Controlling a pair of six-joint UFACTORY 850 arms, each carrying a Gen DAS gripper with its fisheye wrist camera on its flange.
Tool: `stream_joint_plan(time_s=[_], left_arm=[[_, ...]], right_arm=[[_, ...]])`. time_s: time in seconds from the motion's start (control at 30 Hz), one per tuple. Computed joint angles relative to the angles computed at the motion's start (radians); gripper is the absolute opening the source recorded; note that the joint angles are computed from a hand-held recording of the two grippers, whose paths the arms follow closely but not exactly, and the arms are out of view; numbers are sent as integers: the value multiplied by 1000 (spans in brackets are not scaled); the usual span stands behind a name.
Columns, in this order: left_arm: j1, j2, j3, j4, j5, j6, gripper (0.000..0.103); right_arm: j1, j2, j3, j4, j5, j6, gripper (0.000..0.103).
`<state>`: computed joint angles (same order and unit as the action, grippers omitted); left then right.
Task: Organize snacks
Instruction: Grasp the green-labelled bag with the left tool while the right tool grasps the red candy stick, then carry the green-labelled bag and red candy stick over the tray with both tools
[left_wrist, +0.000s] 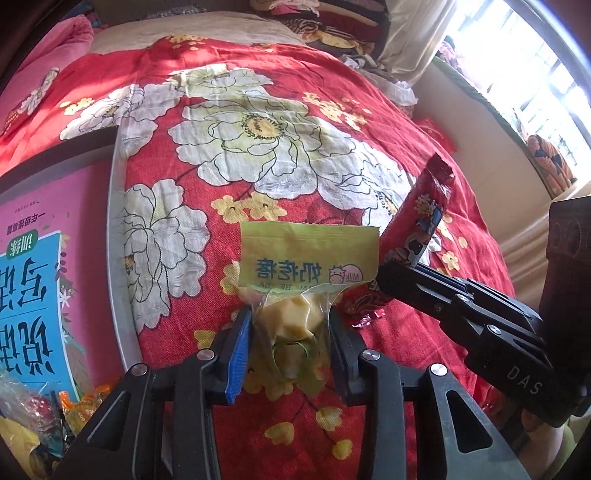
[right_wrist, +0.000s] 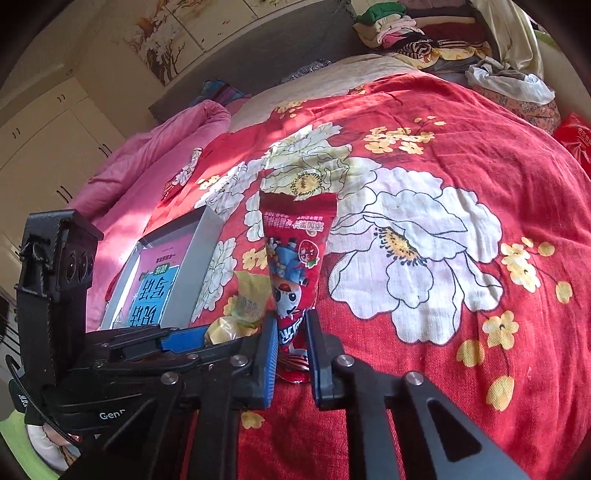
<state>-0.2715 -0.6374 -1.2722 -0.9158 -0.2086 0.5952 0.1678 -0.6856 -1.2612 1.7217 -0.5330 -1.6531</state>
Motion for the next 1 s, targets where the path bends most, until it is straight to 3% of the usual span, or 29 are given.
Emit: stream_joint_plan(time_s=[0.43, 0.67, 1.0], left_arm=[[34, 167, 156, -518, 65, 487, 39], [54, 261, 246, -879, 105, 847, 39], [103, 371, 360, -1368, 115, 1324, 39]], right_arm=[[-6, 73, 73, 149, -98, -194, 14], [-11, 102, 110, 156, -209, -218, 14], [38, 133, 128, 113, -261, -233, 14]])
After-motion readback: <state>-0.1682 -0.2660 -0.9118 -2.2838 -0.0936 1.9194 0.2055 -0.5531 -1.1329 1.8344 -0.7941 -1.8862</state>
